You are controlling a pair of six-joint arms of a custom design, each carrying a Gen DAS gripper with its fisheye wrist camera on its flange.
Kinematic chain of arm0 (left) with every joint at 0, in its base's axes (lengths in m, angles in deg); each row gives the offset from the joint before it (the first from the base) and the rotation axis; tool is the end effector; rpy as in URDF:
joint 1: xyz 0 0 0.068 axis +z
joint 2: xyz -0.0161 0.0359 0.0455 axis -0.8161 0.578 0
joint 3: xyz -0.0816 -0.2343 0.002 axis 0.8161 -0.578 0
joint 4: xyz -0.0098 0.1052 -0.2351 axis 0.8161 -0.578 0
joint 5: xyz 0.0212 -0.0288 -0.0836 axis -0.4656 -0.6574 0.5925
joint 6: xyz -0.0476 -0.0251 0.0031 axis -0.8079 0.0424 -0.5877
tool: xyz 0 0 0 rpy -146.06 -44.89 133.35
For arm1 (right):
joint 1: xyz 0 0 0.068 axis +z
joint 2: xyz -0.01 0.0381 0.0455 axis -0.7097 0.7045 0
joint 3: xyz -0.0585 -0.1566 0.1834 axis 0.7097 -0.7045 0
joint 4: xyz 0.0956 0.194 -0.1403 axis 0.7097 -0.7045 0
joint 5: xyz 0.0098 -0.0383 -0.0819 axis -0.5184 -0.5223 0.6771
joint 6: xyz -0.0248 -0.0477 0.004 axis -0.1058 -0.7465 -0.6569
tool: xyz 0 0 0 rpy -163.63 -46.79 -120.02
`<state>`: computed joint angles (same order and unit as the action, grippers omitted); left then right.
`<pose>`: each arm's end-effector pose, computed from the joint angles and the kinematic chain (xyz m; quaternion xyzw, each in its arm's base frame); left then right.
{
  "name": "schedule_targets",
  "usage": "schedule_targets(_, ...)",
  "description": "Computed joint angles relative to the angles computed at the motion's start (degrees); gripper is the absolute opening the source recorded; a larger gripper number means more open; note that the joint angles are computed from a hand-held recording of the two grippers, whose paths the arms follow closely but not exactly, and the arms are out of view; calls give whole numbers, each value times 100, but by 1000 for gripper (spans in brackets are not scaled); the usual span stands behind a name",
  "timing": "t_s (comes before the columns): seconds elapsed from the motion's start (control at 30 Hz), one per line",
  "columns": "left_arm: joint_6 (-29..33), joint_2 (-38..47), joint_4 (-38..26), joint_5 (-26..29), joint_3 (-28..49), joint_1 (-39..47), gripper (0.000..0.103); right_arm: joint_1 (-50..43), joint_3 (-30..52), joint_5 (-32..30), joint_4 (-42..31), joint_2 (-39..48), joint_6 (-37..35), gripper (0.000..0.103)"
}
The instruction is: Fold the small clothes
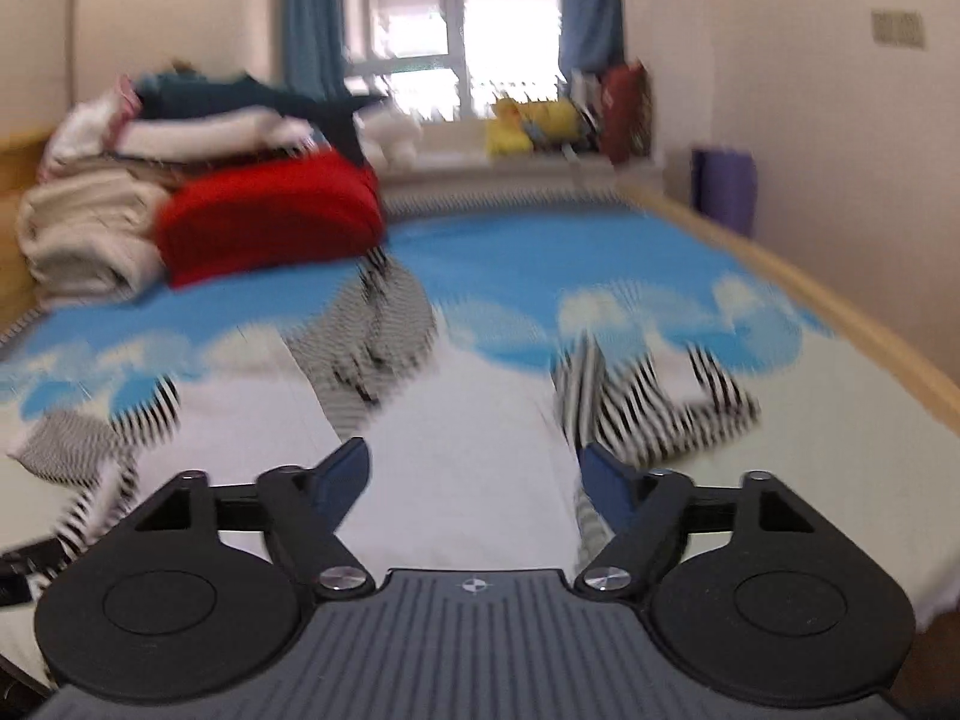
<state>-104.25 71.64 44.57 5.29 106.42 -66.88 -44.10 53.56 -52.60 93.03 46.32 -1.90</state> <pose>0.2161 -0.0244 0.1183 -0.2691 0.8463 0.1490 0.4349 0.3577 0.0225 0.1803 -0.2130 0.8339 0.1452 0.4879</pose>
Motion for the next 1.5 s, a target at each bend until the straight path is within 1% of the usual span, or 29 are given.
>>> schedule_targets(0.03, 13, -75, 17, -14, -17, 14, 100, -4, 237, -76, -81, 100, -99, 86)
schedule_targets(0.13, -82, -151, -105, -251, 80, 45, 100, -37, 775, -302, -246, 492, -252, 87)
schedule_targets(0.2, -91, -290, -196, -87, 174, 234, 100, -33, 1005, -254, -373, 708, -32, 87)
schedule_targets(0.23, -45, -312, -263, -35, 274, 327, 100, -12, 1069, -180, -430, 777, 140, 87)
schedule_targets(0.27, 55, -387, -359, 12, 372, 417, 100, 17, 969, -105, -314, 773, 256, 86)
schedule_targets(0.37, 417, -384, -1083, -14, 1174, 786, 100, 98, 759, 74, 96, 840, 362, 86)
schedule_targets(0.43, 811, -358, -983, 393, 1564, 1269, 100, 105, 813, 94, 94, 920, 368, 86)
schedule_targets(0.53, 1304, 232, -612, 1185, 2278, 2151, 99, 140, 949, 209, -13, 1014, 468, 84)
schedule_targets(0.57, 1475, 530, -411, 1392, 2488, 2395, 93, 174, 960, 240, -42, 997, 514, 83)
schedule_targets(0.6, 1727, 923, -178, 1588, 2722, 2651, 75, 180, 991, 247, -61, 1008, 541, 80)
schedule_targets(0.63, 1949, 1331, -72, 1756, 2982, 2879, 62, 178, 988, 229, -54, 991, 566, 74)
schedule_targets(0.67, 2093, 1754, -98, 1900, 3290, 3101, 40, 177, 954, 201, -33, 955, 594, 70)
schedule_targets(0.7, 2136, 2185, -169, 2079, 3628, 3354, 28, 174, 930, 155, -32, 913, 612, 59)
schedule_targets(0.73, 2120, 2530, -146, 2308, 3853, 3606, 26, 186, 960, 102, -99, 899, 572, 41)
schedule_targets(0.8, 2007, 3070, -58, 2525, 4139, 3990, 25, 300, 1172, 107, -406, 945, 376, 26)
schedule_targets(0.87, 1768, 3543, -171, 2727, 4456, 4347, 25, 573, 1565, 395, -777, 1067, 232, 26)
schedule_targets(0.9, 1598, 3790, -337, 2867, 4683, 4558, 25, 718, 1911, 423, -1047, 1199, 279, 28)
schedule_targets(0.97, 1448, 4167, -405, 2977, 4955, 4866, 25, 985, 2734, 190, -1568, 1572, 553, 30)
schedule_targets(1.03, 1501, 4658, -487, 2891, 5379, 5114, 27, 1380, 3678, 215, -2006, 2057, 728, 47)
schedule_targets(1.1, 1450, 5115, -577, 2862, 5760, 5362, 28, 1773, 4543, 280, -2206, 2571, 876, 50)
schedule_targets(1.13, 1437, 5291, -526, 2838, 5844, 5497, 28, 1888, 4892, 188, -2236, 2809, 951, 51)
schedule_targets(1.17, 1401, 5493, -550, 2772, 5977, 5596, 33, 1996, 5215, 105, -2251, 3039, 1010, 52)
schedule_targets(1.2, 1340, 5725, -695, 2694, 6190, 5690, 41, 2101, 5535, 62, -2281, 3287, 1002, 52)
schedule_targets(1.23, 1259, 5925, -880, 2649, 6390, 5783, 45, 2205, 5728, 33, -2159, 3525, 943, 53)
schedule_targets(1.3, 1152, 6136, -1049, 2668, 6563, 5958, 56, 2309, 5759, 15, -1791, 3799, 834, 54)
schedule_targets(1.33, 1120, 6241, -1144, 2684, 6692, 6032, 58, 2364, 5784, 94, -1707, 3982, 743, 54)
schedule_targets(1.4, 1014, 6376, -1188, 2742, 6835, 6127, 64, 2494, 6522, 408, -2395, 4480, 581, 54)
schedule_targets(1.47, 935, 6646, -1303, 2805, 7173, 6231, 65, 2533, 6938, 347, -2692, 4799, 547, 54)
schedule_targets(1.5, 853, 6750, -1418, 2842, 7316, 6242, 65, 2575, 7145, 437, -2841, 4930, 480, 54)
